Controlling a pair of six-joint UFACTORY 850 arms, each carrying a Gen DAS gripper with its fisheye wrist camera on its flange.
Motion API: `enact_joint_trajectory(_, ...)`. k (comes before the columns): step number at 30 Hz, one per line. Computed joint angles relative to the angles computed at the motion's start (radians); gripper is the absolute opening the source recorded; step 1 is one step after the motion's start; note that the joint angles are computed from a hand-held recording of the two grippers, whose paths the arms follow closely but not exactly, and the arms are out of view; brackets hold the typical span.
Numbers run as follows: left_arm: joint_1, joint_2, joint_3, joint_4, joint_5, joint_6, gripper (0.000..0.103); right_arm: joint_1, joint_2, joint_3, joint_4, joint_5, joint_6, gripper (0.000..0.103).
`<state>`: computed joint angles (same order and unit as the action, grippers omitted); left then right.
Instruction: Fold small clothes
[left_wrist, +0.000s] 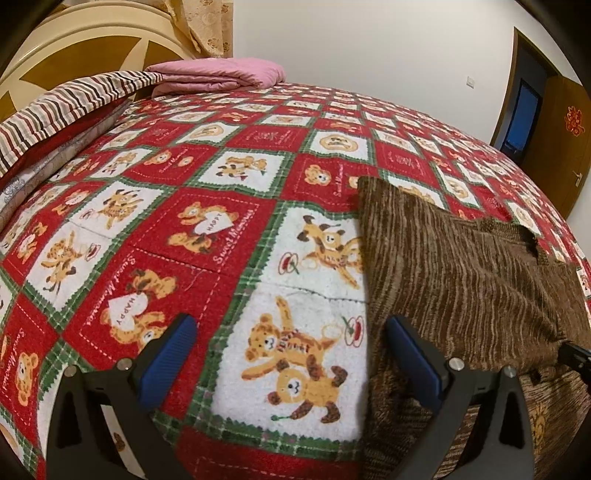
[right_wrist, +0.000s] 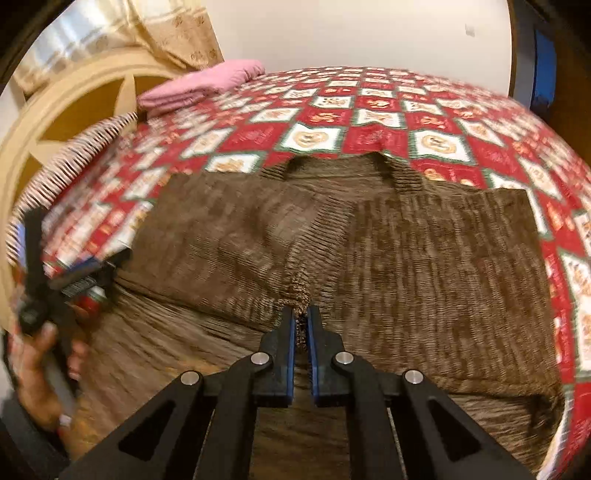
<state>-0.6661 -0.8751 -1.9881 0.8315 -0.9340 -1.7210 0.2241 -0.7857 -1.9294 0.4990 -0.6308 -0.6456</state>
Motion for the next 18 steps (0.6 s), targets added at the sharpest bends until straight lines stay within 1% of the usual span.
enact_joint_trajectory(1, 0.0, -0.007, -0.014, -0.018, -0.013, 0.027, 0.103, -0.007, -0.014, -0.013, 0.01, -0.009, 0.001, 0.007)
enact_joint_trajectory(3, -0.007, -0.008, -0.018, -0.037, -0.031, 0.058, 0.103, -0.022, -0.02, -0.01, 0.085, -0.009, -0.036, 0.015)
enact_joint_trajectory(5, -0.014, 0.011, 0.012, -0.035, -0.03, 0.043, 0.103, -0.03, -0.007, 0.01, 0.112, -0.015, -0.064, 0.028)
enact_joint_trajectory(6, -0.014, 0.021, 0.028, -0.033, -0.02, 0.033, 0.103, -0.034, 0.002, 0.025, 0.13, -0.025, -0.093, 0.032)
enact_joint_trajectory(7, -0.013, 0.028, 0.039, -0.029, -0.009, 0.023, 0.103, -0.039, 0.018, 0.049, 0.147, -0.024, -0.125, 0.034)
enact_joint_trajectory(9, -0.012, 0.033, 0.047, -0.028, 0.002, 0.015, 0.103, -0.051, 0.055, 0.102, 0.188, -0.005, -0.185, 0.034)
enact_joint_trajectory(11, -0.007, 0.049, 0.061, -0.033, 0.022, 0.012, 0.103, -0.072, 0.091, 0.146, 0.248, 0.032, -0.224, 0.035)
enact_joint_trajectory(12, -0.006, 0.053, 0.063, -0.03, 0.018, 0.005, 0.103, -0.087, 0.105, 0.16, 0.269, 0.059, -0.232, 0.035)
enact_joint_trajectory(13, -0.007, 0.048, 0.047, -0.027, -0.011, 0.001, 0.103, -0.095, 0.114, 0.167, 0.26, 0.093, -0.221, 0.037)
enact_joint_trajectory(14, -0.007, 0.042, 0.032, -0.027, -0.029, 0.004, 0.103, -0.101, 0.117, 0.167, 0.222, 0.131, -0.192, 0.041)
enact_joint_trajectory(15, -0.005, 0.035, 0.015, -0.026, -0.027, 0.024, 0.103, -0.104, 0.112, 0.155, 0.15, 0.16, -0.137, 0.043)
enact_joint_trajectory(16, -0.004, 0.019, -0.016, -0.037, -0.032, 0.067, 0.103, -0.106, 0.101, 0.138, 0.096, 0.171, -0.091, 0.043)
enact_joint_trajectory(18, -0.006, -0.059, -0.142, -0.074, -0.11, 0.206, 0.103, -0.113, 0.07, 0.097, 0.039, 0.159, -0.026, 0.043)
